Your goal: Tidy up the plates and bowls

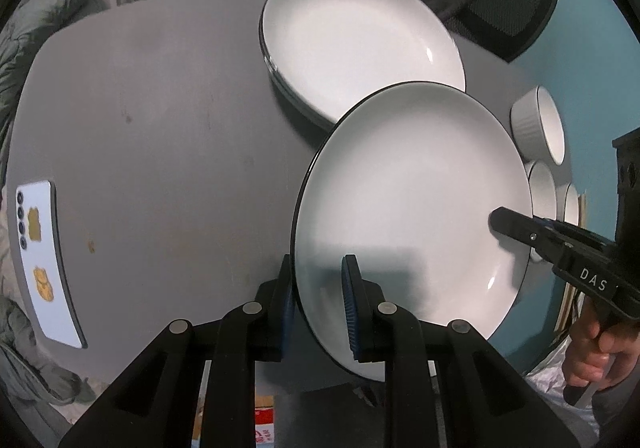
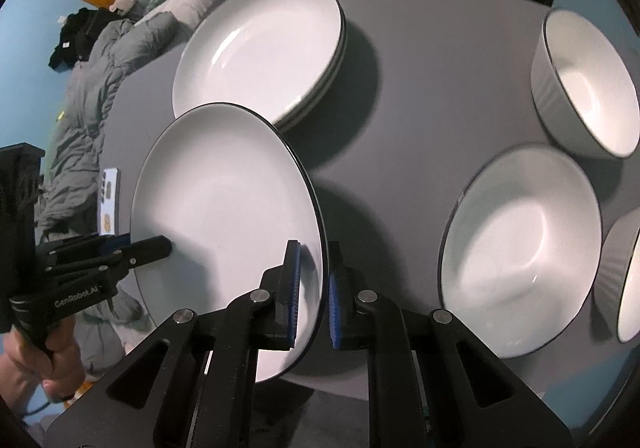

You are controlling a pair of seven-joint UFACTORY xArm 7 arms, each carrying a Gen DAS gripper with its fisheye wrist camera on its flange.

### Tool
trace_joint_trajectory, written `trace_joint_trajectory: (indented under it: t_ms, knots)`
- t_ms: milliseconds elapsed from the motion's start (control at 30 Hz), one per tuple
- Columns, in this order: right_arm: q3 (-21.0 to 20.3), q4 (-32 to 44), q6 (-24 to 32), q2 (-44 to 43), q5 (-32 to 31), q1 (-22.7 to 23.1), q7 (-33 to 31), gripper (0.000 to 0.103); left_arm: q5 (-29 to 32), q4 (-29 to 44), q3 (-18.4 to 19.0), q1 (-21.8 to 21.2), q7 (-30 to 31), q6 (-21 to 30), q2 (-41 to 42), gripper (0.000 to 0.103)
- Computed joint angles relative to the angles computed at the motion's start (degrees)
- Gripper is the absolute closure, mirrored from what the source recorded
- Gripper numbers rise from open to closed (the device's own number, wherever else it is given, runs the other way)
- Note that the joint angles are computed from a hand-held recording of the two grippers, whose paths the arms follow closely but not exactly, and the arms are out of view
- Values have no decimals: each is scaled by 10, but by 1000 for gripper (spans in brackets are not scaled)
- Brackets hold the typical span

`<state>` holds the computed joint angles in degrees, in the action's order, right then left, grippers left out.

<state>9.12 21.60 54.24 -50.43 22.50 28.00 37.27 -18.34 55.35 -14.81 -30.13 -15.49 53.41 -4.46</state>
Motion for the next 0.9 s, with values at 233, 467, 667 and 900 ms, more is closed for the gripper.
trace_joint_trajectory:
  t_ms: [233, 467, 667, 900]
  knots:
    - [-13, 34, -28, 58, -8, -15, -28, 91, 23, 50, 6, 11, -9, 12, 32, 82]
    - [-29, 79, -59, 138, -12, -34, -75, 91, 56, 113, 11, 20, -13, 16, 82, 82]
    - [-43, 115, -80, 197, 0, -50, -123, 91, 92, 178, 15, 22, -27, 25, 135, 82]
    - [-56, 139, -91, 253, 29, -66, -175, 91, 119, 234, 21, 19, -44, 41, 193, 82]
